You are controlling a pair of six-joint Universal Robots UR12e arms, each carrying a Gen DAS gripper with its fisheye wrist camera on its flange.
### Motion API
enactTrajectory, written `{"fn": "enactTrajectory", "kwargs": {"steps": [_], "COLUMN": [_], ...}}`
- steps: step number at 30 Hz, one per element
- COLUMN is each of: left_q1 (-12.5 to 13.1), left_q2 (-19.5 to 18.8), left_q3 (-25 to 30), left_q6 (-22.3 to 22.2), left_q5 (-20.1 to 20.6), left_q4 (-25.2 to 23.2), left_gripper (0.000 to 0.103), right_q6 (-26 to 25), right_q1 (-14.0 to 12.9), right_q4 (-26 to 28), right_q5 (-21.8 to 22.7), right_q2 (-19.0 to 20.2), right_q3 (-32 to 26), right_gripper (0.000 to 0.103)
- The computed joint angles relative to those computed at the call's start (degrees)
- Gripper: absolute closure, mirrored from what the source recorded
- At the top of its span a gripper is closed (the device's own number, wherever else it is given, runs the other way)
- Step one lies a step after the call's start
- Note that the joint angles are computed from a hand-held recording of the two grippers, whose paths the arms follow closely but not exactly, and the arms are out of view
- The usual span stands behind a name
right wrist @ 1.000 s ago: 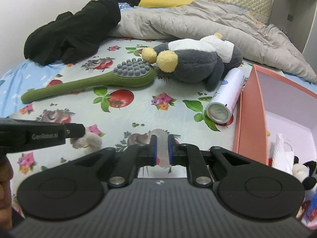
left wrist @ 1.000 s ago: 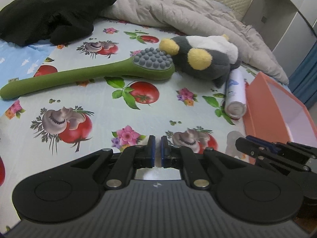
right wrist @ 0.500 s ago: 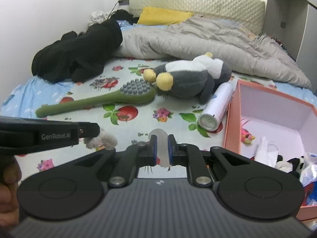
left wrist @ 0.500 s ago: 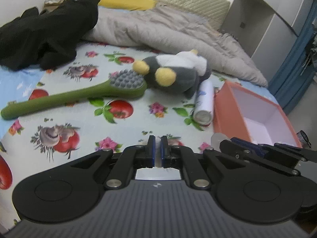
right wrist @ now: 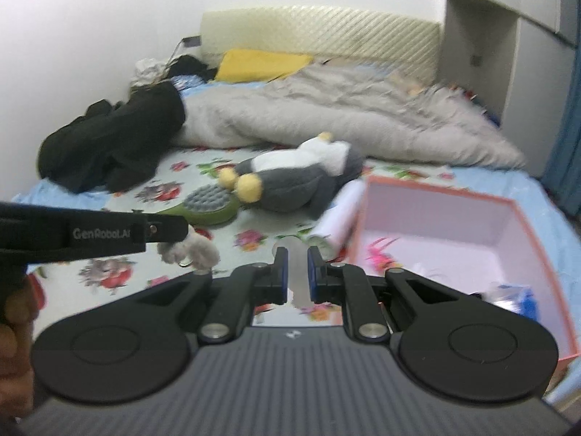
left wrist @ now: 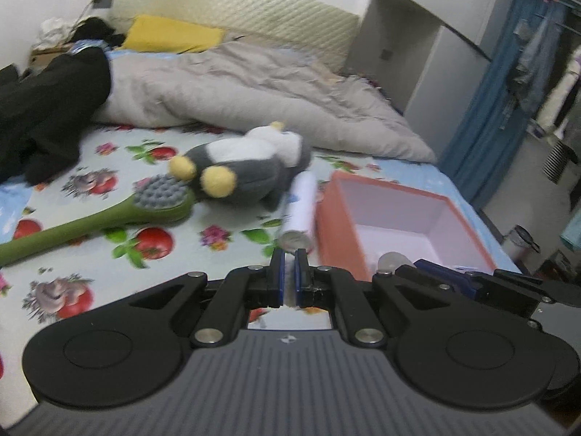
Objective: Organize soft objects
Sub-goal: 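Lift and carry the hair tie and clear piece over the shoebox, then open both grippers to drop the hair tie and clear piece into the box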
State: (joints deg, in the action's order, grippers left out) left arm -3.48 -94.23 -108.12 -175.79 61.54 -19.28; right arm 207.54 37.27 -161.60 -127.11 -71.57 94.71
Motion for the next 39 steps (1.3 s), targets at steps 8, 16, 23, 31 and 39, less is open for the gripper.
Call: {"fn": "enactTrajectory", "kwargs": {"steps": [8, 16, 23, 31, 39], "left_q1": [-3.13, -6.50, -6.97, -5.69, -5.05], "left_q2": [-0.15, -3.22, -4.92, -5.65, -6.06], "left_q3": [0.73, 5.19, 6.74, 5.19, 2.27], "left_q6": [2.08, 4.26, 5.51, 4.61, 3.12], "left_q5": [-3.29, -3.75, -2.15, 0.62, 4.21], "left_q4": [-0.86, -5.01, -9.50, -17.75, -22.24], "left_gripper": [0.101, 0.102, 0.101, 0.100, 0.079], "right_q6": [5.36, 8.93, 12.70, 14.36, 14.93], "right_q1": [0.03, -2.88, -5.53, -5.97, -6.50], "right_q4": [1.62, 4.88, 4.63, 3.69, 2.81], "right_q5": [-4.47, -2.51, 3.79, 7.45, 8.66], "right_q2": [-3.54, -6.43, -7.26, -7.03, -7.24], "right_q3": [4.15, 6.87, 8.64, 9.73, 10.46], "right_gripper": [0.089, 0.088, 0.088, 0.088, 0.089]}}
